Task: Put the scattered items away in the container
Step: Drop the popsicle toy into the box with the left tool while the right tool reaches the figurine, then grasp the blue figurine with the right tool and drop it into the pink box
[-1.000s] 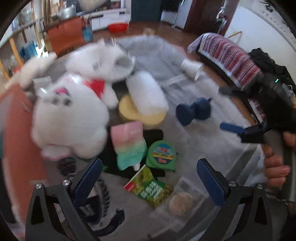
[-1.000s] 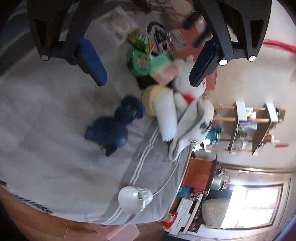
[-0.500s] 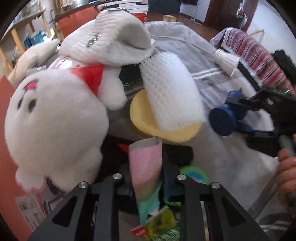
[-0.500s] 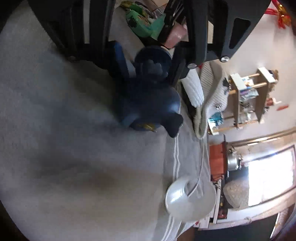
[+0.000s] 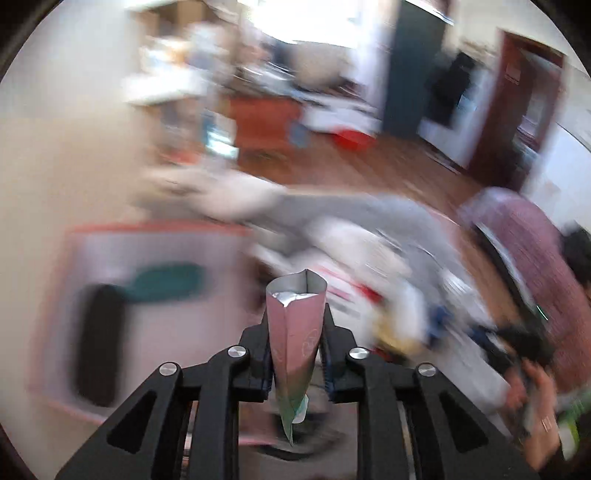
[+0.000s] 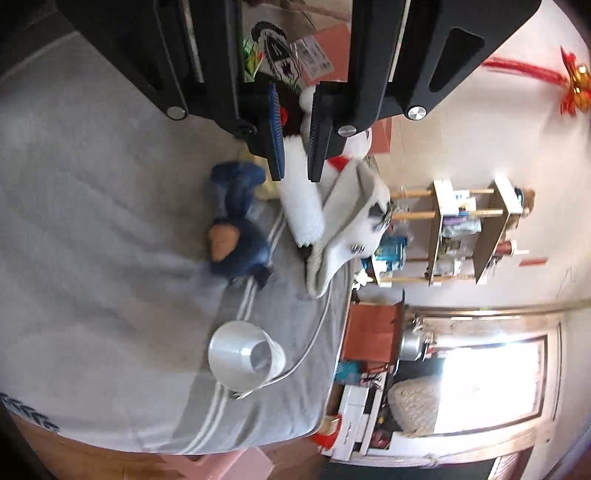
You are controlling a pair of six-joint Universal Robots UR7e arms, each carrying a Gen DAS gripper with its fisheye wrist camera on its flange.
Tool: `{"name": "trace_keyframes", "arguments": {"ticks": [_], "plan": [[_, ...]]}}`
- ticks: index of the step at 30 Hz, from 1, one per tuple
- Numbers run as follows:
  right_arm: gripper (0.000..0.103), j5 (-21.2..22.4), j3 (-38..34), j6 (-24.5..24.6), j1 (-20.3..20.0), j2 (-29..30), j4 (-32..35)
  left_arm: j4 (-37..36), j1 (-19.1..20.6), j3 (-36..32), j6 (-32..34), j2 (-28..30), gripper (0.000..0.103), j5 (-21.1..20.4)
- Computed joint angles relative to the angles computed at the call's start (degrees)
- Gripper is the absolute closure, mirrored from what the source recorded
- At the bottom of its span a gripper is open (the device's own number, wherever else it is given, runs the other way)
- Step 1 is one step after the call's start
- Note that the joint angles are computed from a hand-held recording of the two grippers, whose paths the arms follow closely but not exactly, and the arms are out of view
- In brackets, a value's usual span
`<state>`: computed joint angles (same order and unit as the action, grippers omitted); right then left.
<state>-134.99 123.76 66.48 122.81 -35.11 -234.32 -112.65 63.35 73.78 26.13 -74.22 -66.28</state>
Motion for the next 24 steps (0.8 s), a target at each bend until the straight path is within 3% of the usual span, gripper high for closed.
{"name": "trace_keyframes", "arguments": {"ticks": [1, 2, 3, 4, 6, 9, 14, 15, 16, 17, 18, 21, 24], "plan": [[0.081, -1.6, -0.2, 1.9, 0.4, -0.8, 4.4, 0.8, 1.0, -3.4, -0.3, 1.8, 0.024, 2.0], [0.074, -2.6, -0.2, 3.5, 0.7, -1.9, 9.4, 1.8, 2.4, -7.1, -0.6, 3.8, 0.001, 3.4], [0.062, -3.2, -0.9, 3.8, 0.7, -2.8, 13.5, 1.7, 3.7, -9.3, -0.8, 4.8, 0.000, 3.6], [0.035, -4.1, -1.3, 3.9, 0.8, -3.6, 17.4, 1.5, 5.0, -11.3, -1.2, 5.9, 0.000, 4.1], [0.014, -7.1, -2.9, 4.4, 0.6, -5.4, 27.4, 2.2, 7.4, -15.9, -3.2, 8.6, 0.000, 7.0], [0.014, -7.8, -4.1, 7.5, -1.0, -6.9, 37.5, 5.5, 9.8, -23.3, -6.5, 12.9, 0.000, 9.3], [0.015, -3.1, -3.6, 8.1, -6.5, -5.6, 38.8, 8.4, 11.6, -29.9, -10.7, 15.9, 0.000, 7.8], [0.020, -4.9, -4.0, 7.9, -6.2, -5.4, 39.5, 8.6, 11.8, -30.6, -10.6, 16.1, 0.000, 7.5], [0.059, -6.9, -4.4, 7.7, -5.8, -5.8, 42.5, 8.8, 12.0, -31.2, -10.5, 16.3, 0.000, 7.4], [0.066, -7.0, -4.1, 6.2, -5.9, -6.2, 43.2, 9.0, 12.1, -31.5, -10.7, 16.4, 0.000, 7.2], [0.071, -6.9, -3.3, 5.8, -5.7, -6.2, 41.4, 9.7, 12.2, -32.1, -11.3, 16.6, 0.000, 6.7], [0.071, -5.9, -0.3, 5.7, -4.2, -4.5, 27.9, 11.0, 12.4, -33.7, -12.5, 17.2, 0.000, 5.0], [0.071, -6.9, -1.0, 2.4, 0.0, -3.2, 19.1, 11.2, 12.3, -34.0, -12.6, 16.7, 0.000, 3.5]]}}
